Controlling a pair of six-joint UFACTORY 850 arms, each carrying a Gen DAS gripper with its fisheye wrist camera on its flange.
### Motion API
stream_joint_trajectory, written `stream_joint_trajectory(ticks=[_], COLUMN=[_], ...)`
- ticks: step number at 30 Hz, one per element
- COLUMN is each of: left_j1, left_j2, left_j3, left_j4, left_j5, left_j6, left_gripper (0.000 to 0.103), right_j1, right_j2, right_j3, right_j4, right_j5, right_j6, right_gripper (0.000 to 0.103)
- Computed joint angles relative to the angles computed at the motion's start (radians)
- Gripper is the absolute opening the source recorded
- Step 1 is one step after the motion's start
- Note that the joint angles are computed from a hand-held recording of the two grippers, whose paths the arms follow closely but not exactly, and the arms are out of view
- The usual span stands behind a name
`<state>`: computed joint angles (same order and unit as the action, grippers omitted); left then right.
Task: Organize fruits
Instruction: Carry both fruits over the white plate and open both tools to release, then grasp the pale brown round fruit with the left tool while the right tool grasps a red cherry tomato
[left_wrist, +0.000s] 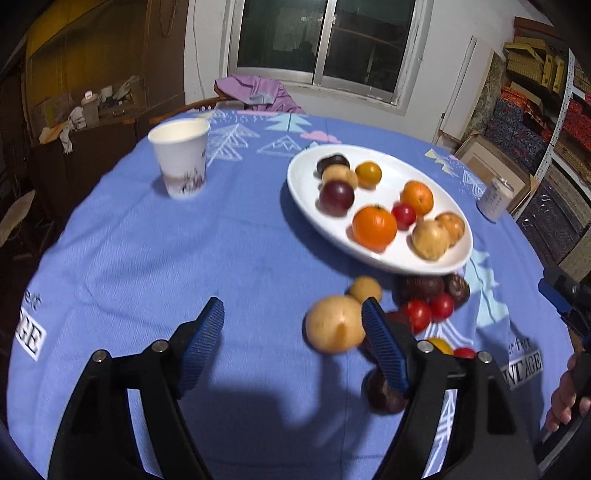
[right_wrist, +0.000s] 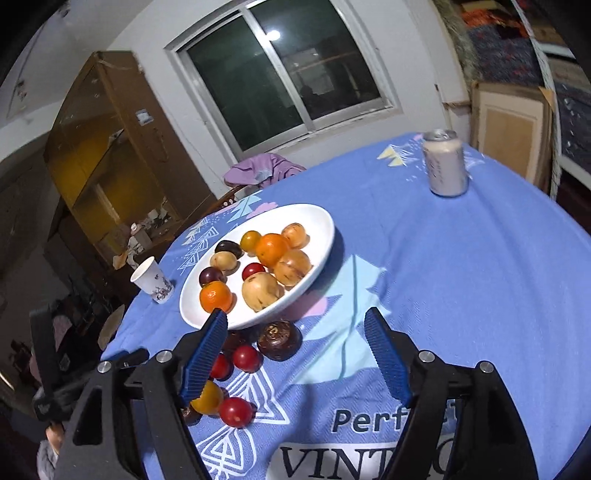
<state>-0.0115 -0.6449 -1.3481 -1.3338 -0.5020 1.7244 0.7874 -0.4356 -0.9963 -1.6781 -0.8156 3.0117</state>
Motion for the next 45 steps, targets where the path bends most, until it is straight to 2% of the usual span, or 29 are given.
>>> stream_joint_trajectory(ticks=[5, 11, 16, 19, 22, 26, 27, 30, 32, 41, 45], left_j1=[-0.002, -0.021, -0.024, -0.027, -0.022, 0.009, 0.019, 0.049, 0.046, 0.013, -0.007], left_j2=[-0.016, -0.069, -0.099, -0.090, -0.076, -0.059, -0.063, -0.106, -0.117, -0.116, -0.117], left_j3=[-0.015, -0.077, -0.115, -0.097, -0.079, -0.065, -0.072, -0.139, -0.154, -0.134, -0.134], left_j4=[0.053, 0.187, 0.245, 0.185, 0.080, -0.092, -0.088, 0.060, 0.096, 0.139, 0.162], left_j5=[-0.033, -0.035, -0.062, -0.012, 0.063, 0.112, 0.094, -0.060, -0.097, -0.122, -0.102], left_j6=[-0.055, -0.202, -0.278, -0.220, -0.133, -0.029, -0.043, -0.225, -0.256, -0.249, -0.262], left_gripper=[0.075, 0.075, 0.081, 0.086, 0.086, 0.084, 0.084, 0.084, 0.084, 0.084, 0.075], right_j1=[-0.001, -0.002, -0.008, -0.006, -0.005, -0.004, -0.004, -0.003, -0.002, 0.002, 0.000], right_j2=[0.000, -0.004, -0.005, -0.006, -0.003, 0.002, 0.002, -0.002, -0.003, -0.010, -0.017], right_j3=[0.011, 0.000, -0.005, -0.007, -0.003, 0.004, 0.004, -0.001, -0.003, -0.015, -0.026], right_j4=[0.009, 0.017, 0.019, 0.025, 0.026, 0.019, 0.019, 0.021, 0.024, 0.036, 0.046], right_j5=[-0.013, -0.001, 0.010, 0.006, 0.004, -0.003, -0.003, -0.002, -0.002, -0.002, 0.004], right_j6=[0.028, -0.005, -0.014, -0.023, -0.016, -0.001, -0.003, -0.015, -0.022, -0.044, -0.069], right_gripper=[0.078, 0.079, 0.079, 0.080, 0.080, 0.080, 0.080, 0.080, 0.080, 0.080, 0.080])
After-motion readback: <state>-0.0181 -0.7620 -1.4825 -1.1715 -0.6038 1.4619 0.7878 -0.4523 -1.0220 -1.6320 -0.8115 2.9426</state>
